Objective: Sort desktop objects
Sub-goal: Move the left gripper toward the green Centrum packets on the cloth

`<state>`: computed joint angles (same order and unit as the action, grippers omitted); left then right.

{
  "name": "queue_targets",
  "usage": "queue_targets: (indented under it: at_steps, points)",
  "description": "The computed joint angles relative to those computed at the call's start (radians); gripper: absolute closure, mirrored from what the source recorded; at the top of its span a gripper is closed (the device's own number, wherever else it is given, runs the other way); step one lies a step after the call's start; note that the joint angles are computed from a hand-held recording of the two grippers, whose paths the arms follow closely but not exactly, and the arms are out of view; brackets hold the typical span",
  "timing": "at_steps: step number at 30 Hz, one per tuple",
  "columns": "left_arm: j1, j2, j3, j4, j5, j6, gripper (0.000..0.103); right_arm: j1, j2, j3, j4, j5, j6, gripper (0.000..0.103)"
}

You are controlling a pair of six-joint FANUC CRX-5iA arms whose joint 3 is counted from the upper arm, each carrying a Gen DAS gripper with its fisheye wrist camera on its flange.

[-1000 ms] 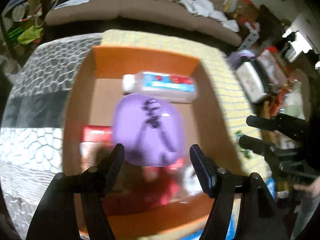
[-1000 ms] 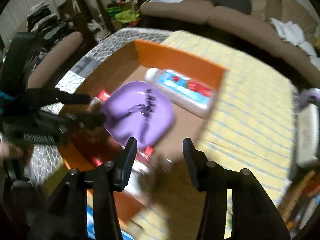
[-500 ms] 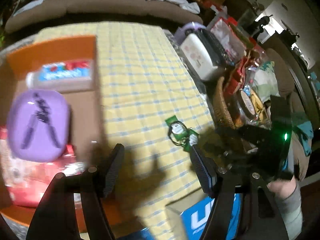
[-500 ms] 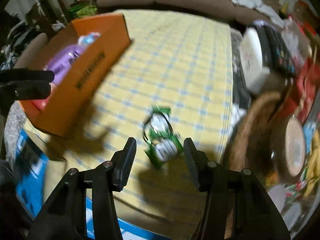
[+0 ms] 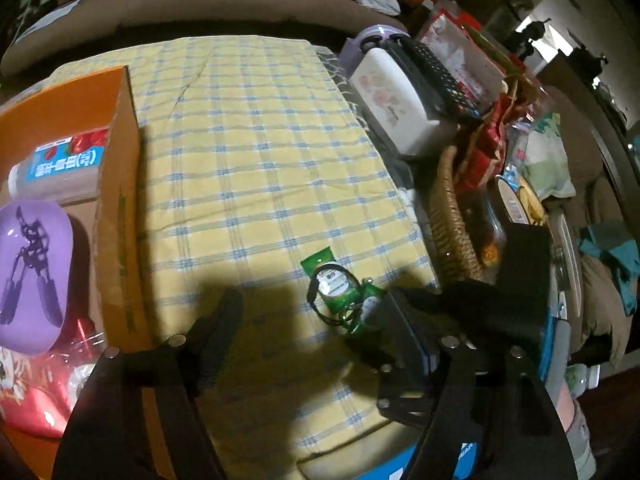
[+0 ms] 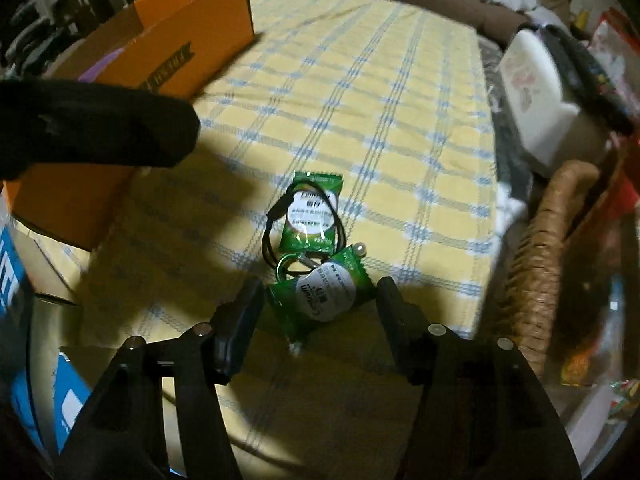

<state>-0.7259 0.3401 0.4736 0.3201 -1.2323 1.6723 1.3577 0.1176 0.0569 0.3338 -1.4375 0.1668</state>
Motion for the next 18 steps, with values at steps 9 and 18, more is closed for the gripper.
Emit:
queue_targets:
  at_steps: [9, 18]
  points:
    - [-0.018, 0.039, 0.063, 0.006, -0.020, 0.008, 0.028, 0.020, -0.122, -0.106, -0.021, 0.166, -0.076, 0.101]
    - [-0.014, 0.098, 0.055, 0.092, 0.019, 0.118, 0.028, 0.097, -0.192, -0.159, 0.062, 0.115, -0.250, 0.086]
